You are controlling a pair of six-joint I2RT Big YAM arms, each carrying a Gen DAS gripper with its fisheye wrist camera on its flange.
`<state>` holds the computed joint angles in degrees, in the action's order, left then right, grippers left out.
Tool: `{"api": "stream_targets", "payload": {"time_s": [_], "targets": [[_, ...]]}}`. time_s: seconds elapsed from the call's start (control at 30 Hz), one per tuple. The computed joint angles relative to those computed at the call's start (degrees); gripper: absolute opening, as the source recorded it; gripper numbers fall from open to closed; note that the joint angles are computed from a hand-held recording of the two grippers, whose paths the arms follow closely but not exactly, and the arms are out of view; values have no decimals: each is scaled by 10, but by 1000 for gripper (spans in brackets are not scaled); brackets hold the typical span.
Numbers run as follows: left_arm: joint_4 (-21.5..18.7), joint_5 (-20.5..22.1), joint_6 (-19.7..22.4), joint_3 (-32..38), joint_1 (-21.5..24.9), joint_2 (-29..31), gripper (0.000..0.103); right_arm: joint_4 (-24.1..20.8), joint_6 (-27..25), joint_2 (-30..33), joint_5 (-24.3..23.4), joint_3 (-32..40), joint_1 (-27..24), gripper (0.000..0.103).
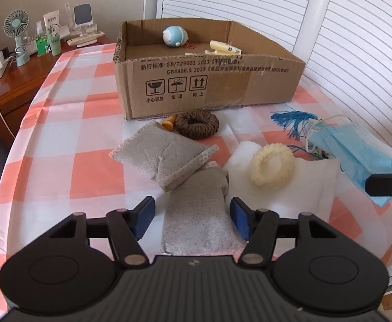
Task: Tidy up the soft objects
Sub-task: 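Grasp the blue face mask with right gripper while left lifts the grey sachet, then drop the grey sachet into the box with left gripper while right lifts the mask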
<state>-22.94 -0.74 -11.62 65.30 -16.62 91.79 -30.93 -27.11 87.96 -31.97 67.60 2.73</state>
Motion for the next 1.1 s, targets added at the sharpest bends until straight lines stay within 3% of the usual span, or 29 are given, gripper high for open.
{"api": "stream_targets", "payload": {"time_s": [0.07,0.2,0.63,0.9,1.1], "targets": [[-2,8,5,3,-1,1,37,1,1,-1,1,-1,-1,33],[-9,14,14,2,-1,-6,26,4,3,-4,3,-1,-2,33],[-45,28,94,-5,3,-93,25,2,18,-9,-12,25,-9,33],[-40,16,124,68,18,-54,25,24,48,19,-9,84,-1,33],[-54,-7,149,190,29,30,25,43,76,49,1,136,7,33]]}}
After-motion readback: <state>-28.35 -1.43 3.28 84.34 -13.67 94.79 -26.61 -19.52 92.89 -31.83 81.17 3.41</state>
